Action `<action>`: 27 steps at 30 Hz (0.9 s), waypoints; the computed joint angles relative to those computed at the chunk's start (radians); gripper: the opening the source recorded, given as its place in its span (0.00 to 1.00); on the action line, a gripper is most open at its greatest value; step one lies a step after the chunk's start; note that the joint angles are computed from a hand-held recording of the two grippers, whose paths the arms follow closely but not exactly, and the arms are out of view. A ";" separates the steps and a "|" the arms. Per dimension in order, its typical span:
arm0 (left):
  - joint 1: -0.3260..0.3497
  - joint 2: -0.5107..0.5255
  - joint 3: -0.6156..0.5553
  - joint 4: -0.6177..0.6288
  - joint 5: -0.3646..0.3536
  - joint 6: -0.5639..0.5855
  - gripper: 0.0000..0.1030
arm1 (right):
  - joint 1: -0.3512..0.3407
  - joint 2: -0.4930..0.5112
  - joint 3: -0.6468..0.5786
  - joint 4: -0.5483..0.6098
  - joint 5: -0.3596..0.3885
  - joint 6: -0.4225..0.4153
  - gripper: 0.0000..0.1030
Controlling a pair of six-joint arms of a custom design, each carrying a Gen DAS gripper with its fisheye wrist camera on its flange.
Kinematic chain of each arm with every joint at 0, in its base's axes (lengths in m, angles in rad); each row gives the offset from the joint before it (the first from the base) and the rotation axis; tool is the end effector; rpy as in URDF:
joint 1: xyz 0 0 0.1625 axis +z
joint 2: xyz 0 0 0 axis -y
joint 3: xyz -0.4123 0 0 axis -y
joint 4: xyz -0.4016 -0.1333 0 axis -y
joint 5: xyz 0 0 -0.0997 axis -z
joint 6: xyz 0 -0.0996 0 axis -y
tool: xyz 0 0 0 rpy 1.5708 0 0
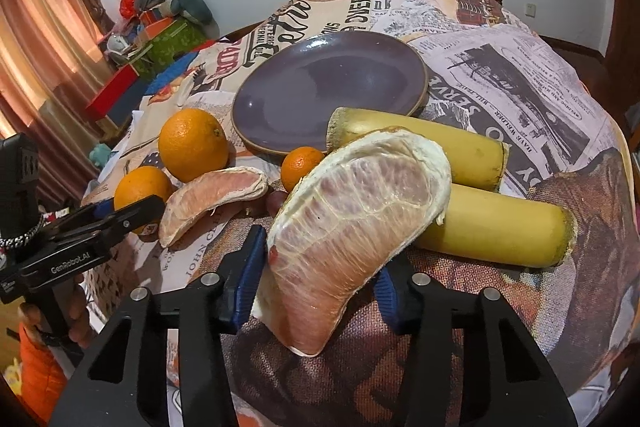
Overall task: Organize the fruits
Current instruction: 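Carry the pomelo segment with the right tool while the left tool carries the orange over the plate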
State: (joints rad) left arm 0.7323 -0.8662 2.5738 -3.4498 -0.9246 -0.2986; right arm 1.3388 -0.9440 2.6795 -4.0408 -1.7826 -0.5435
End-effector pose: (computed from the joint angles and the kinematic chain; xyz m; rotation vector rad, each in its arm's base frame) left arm -0.1118 -0.3604 0.0174 0.6234 2.5346 -0.6592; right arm 0.0369 -0.3326 0.0948 0.2935 -2.5435 0.8083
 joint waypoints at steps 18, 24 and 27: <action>-0.148 -0.109 0.046 0.019 0.077 -0.056 0.61 | 0.011 -0.078 0.050 -0.049 0.089 -0.058 0.32; -0.175 -0.113 0.010 0.012 0.087 -0.031 0.61 | 0.032 -0.149 0.042 -0.030 0.098 -0.085 0.32; -0.183 -0.105 -0.015 0.006 0.094 -0.006 0.61 | 0.044 -0.172 0.032 -0.036 0.100 -0.097 0.32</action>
State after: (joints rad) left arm 0.5492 -0.9715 2.5587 -3.4441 -0.8307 -0.3044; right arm 1.3830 -1.1160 2.7120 -4.0763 -1.6830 -0.6404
